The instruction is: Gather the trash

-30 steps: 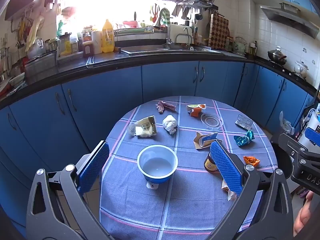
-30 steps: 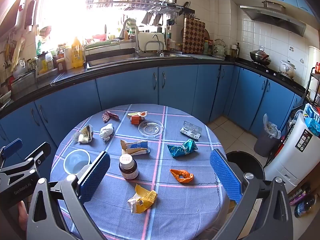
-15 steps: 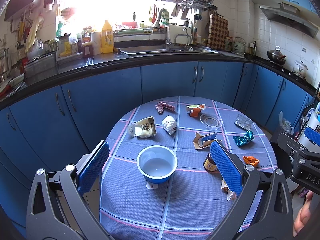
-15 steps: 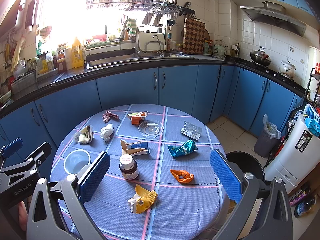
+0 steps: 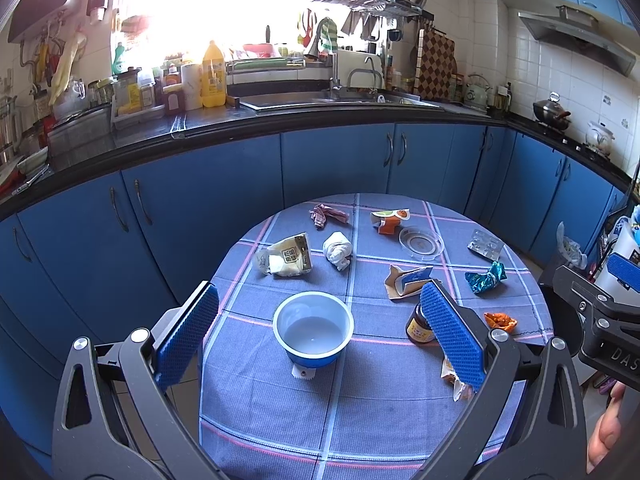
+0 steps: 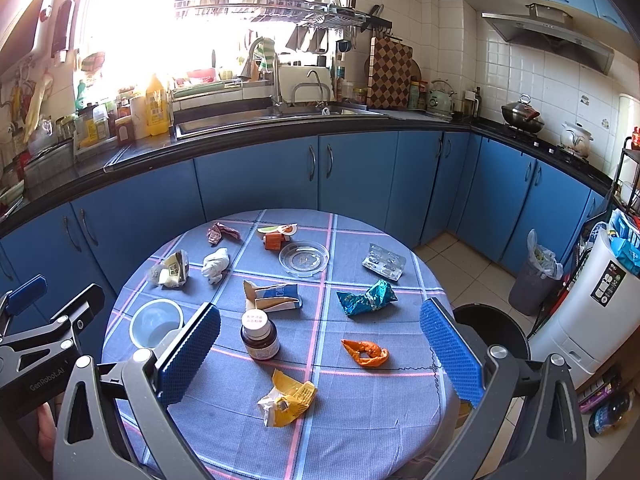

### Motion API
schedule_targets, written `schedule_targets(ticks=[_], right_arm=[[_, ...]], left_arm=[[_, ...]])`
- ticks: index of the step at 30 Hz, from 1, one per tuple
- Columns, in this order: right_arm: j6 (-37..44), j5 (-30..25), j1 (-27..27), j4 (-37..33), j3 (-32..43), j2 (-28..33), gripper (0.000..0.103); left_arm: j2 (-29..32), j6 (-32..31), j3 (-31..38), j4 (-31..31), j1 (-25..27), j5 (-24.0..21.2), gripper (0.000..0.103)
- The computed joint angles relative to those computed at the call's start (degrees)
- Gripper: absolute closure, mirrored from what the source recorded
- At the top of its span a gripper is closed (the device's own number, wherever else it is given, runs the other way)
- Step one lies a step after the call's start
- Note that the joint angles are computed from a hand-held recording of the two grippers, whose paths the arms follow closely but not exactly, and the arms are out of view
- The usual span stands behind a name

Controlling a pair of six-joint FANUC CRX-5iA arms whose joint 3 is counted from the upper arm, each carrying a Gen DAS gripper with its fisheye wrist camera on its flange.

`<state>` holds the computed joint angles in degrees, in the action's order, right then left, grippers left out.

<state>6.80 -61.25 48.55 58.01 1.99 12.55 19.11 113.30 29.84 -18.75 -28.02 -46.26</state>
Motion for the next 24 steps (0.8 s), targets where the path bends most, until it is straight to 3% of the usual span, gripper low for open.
schedule_targets(ticks=[24], right_arm=[[0.19,-0.44,0.28,-0.23,0.51,0.16,0.006]], left_arm=[[0.17,0.05,0.2,-0.03,-0.09,-0.13,0.003]])
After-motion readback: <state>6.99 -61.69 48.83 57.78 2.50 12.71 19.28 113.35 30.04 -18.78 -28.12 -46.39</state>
